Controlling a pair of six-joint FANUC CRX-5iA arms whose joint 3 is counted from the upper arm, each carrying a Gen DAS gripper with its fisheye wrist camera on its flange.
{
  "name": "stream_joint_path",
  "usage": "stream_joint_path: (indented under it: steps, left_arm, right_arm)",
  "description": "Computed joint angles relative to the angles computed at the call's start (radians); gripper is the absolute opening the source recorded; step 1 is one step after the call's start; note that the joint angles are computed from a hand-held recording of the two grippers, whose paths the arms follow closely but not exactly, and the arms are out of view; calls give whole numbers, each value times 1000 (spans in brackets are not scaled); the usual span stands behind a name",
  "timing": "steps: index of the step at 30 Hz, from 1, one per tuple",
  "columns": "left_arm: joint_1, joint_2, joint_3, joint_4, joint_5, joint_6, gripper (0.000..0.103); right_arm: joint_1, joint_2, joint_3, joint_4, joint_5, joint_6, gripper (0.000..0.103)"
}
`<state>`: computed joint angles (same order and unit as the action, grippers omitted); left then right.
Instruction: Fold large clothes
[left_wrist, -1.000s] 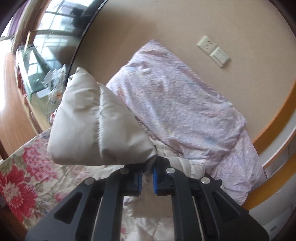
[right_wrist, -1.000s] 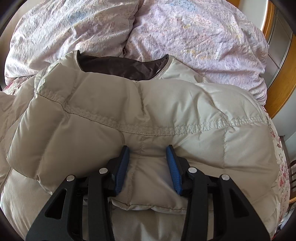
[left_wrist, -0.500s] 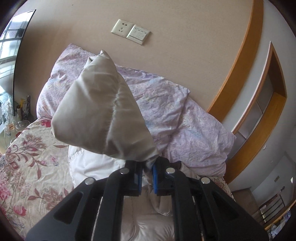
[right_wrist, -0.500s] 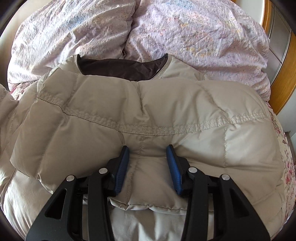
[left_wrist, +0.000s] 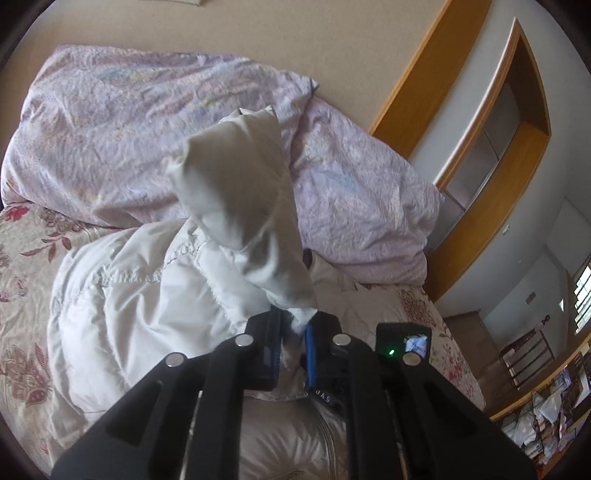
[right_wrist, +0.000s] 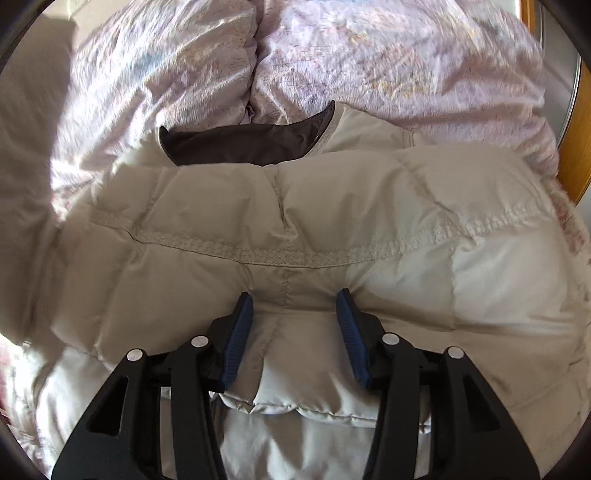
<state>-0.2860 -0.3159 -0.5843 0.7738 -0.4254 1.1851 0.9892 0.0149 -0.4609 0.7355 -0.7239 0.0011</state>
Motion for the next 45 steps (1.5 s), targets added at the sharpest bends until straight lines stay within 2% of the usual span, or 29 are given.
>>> stream_joint_path:
  steps: [3, 5, 8, 11, 13, 18, 21, 23, 25, 29, 37, 45]
  left_arm:
    - [-39, 73, 31, -50, -25, 29, 22]
    - [-66, 126, 61, -81, -60, 30, 48]
    - [-108, 177, 110, -177, -93, 59, 76]
    - [-119, 153, 83, -140, -82, 1, 83]
    - [-105, 118, 76, -193, -63, 39, 85]
    - [-19, 52, 127, -474, -101, 294, 86]
    - [24, 39, 158, -616, -135, 412, 86]
    - [37, 48, 188, -720, -165, 500, 86]
    - [53, 69, 202, -754, -188, 527, 86]
    - [80, 107, 203, -773, -216, 544, 85]
    - [73, 159, 212, -828, -211, 577, 87]
    - [60, 214, 251, -871, -246, 619, 93]
  right_arm:
    - [8, -71, -63, 56, -10, -88, 50]
    - [20, -119, -109, 119, -47, -175, 51]
    - [37, -181, -162, 187, -124, -287, 52]
    - [51, -234, -205, 266, -159, -337, 52]
    - [47, -257, -222, 307, -120, -316, 52]
    - [-16, -240, -215, 372, 97, -228, 52]
    - [-31, -183, -177, 363, 162, -163, 52]
    - [-30, -149, -148, 322, 173, -111, 52]
    - [-24, -114, -121, 275, 169, -68, 52]
    - [-2, -42, -63, 149, 101, 25, 51]
    - [-32, -12, -35, 15, 138, 109, 52]
    - [-54, -9, -42, -13, 192, 114, 52]
